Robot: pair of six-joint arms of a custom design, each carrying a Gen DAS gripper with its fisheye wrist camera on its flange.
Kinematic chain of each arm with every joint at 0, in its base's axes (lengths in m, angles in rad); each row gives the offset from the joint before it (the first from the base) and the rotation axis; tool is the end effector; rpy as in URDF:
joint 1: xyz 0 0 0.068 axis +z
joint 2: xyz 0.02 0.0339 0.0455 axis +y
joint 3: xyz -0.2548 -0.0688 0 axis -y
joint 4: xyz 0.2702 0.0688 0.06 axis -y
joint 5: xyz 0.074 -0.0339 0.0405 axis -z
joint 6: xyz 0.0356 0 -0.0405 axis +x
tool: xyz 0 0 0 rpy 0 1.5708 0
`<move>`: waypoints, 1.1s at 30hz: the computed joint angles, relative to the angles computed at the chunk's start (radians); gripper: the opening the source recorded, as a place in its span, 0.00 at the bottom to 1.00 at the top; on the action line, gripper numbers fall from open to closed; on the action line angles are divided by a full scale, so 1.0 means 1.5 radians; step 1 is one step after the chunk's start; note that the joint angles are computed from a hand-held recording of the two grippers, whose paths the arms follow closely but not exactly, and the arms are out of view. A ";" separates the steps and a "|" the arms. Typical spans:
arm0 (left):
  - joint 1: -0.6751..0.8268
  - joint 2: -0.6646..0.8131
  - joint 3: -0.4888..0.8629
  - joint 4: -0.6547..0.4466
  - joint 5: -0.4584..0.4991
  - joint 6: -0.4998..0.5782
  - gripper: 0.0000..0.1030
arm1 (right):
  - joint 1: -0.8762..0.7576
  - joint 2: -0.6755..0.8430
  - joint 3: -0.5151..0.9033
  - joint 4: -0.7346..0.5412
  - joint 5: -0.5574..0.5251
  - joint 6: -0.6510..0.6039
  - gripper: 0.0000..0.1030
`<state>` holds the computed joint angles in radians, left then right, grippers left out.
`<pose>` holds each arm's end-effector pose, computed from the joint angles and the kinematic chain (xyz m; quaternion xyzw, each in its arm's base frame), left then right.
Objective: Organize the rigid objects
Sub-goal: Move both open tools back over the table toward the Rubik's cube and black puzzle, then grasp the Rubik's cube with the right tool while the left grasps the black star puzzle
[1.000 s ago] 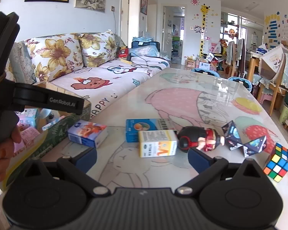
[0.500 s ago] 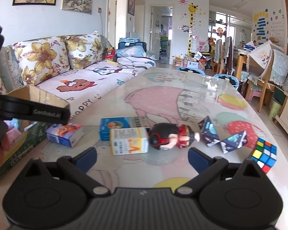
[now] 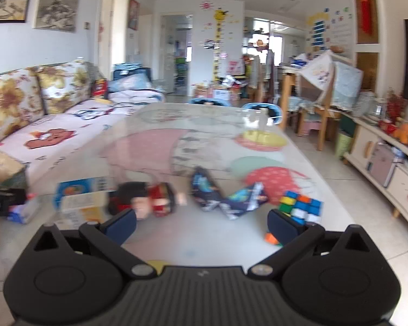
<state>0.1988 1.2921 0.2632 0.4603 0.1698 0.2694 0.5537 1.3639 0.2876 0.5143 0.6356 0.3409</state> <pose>0.2292 0.0400 0.0992 0.0716 0.8719 0.0387 0.4829 0.2115 0.1059 0.0988 0.0618 0.8430 -0.0481 0.5322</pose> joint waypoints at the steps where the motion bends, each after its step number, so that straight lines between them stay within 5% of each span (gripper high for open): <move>1: 0.003 0.002 0.002 -0.001 0.007 0.006 1.00 | -0.017 0.005 -0.002 0.004 0.001 -0.004 0.99; 7: 0.010 0.001 -0.005 0.006 0.036 0.028 1.00 | -0.142 0.061 0.000 0.044 -0.031 0.003 0.99; 15: 0.017 0.012 -0.006 0.013 0.071 0.057 1.00 | -0.272 0.134 0.040 0.070 -0.164 0.016 0.98; 22: 0.010 0.026 -0.003 0.018 0.107 0.066 1.00 | -0.302 0.147 0.053 0.053 -0.222 0.008 0.60; 33: -0.074 0.044 0.043 -0.012 0.107 -0.003 1.00 | -0.351 0.069 -0.008 0.061 -0.298 -0.020 0.50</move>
<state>0.0885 1.3586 0.3281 0.4421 0.3307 0.2650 0.0273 1.4669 0.2752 0.6063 0.1885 0.3107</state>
